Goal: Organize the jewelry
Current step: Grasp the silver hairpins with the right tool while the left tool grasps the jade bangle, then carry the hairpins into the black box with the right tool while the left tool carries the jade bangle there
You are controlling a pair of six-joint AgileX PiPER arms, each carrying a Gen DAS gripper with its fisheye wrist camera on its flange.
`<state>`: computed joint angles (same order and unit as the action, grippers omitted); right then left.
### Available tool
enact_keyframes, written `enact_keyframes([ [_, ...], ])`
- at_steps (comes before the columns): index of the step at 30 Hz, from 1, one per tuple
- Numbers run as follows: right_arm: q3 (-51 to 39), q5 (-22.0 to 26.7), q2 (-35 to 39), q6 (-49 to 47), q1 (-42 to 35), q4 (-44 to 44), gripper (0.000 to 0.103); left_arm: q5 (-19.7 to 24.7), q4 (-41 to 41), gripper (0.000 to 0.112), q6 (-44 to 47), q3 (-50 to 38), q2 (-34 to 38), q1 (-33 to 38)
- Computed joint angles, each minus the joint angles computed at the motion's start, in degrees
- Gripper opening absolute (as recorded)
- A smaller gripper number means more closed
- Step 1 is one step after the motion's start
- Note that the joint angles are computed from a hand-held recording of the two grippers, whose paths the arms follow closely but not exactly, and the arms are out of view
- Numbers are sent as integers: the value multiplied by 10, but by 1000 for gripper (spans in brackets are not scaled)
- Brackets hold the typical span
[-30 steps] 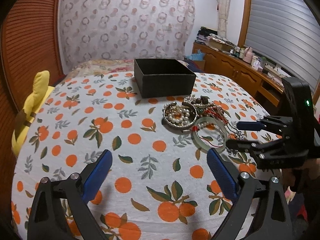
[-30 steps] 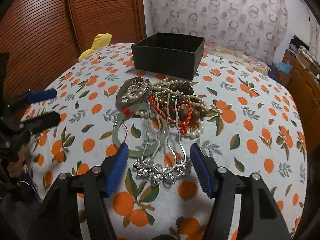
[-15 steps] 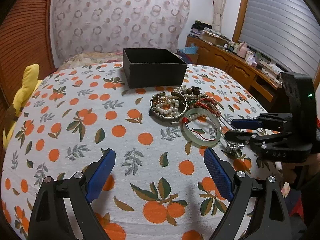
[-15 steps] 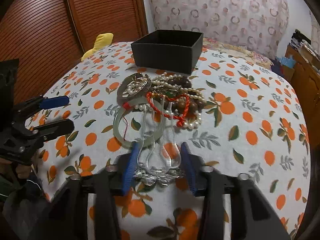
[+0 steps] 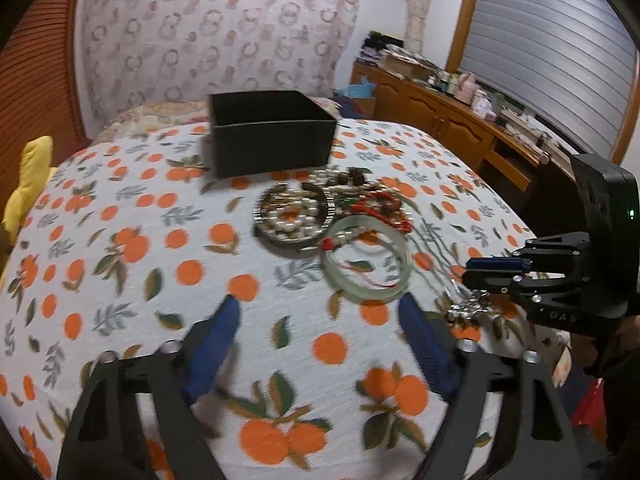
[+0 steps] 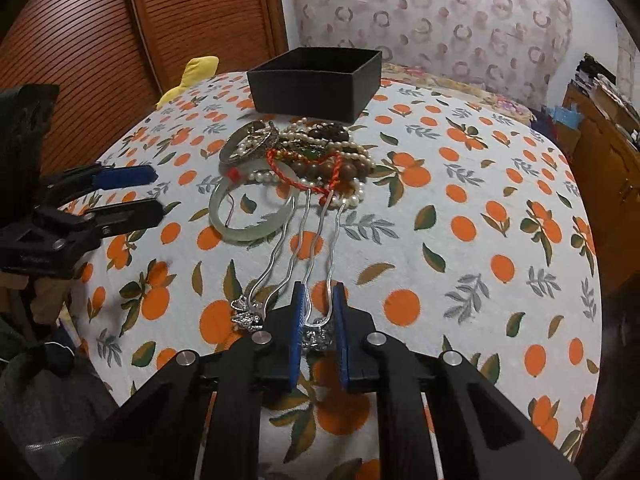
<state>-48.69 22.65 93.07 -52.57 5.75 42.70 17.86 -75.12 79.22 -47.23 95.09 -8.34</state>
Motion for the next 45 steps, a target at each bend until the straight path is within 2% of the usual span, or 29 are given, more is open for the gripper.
enact_keyframes([
  [5,11,-6,-6,-24,-13,27,15,36,86,38,-100,-65,52,-11],
  [7,14,-6,-10,-37,-18,41,15,44,115,30,-136,-87,68,-15],
  [11,17,-6,-15,-52,-23,57,15,47,182,24,-219,-133,103,-25],
  [17,17,-16,-14,-51,-15,58,15,6,279,14,-312,-153,118,-46],
  [19,17,-17,-14,-58,-13,65,15,-12,289,10,-316,-144,114,-52],
  [23,18,-20,-15,-66,-8,74,14,-11,255,7,-266,-124,100,-42],
  [30,22,-23,-28,-83,1,89,11,-5,111,7,-99,-48,37,-15],
  [32,19,-25,-28,-76,5,81,3,-2,82,7,-67,-35,24,-5],
  [33,15,-21,-25,-72,6,77,3,-1,67,7,-52,-29,16,-1],
  [45,16,-36,-33,-117,12,135,3,-13,-35,7,36,-12,-26,10],
])
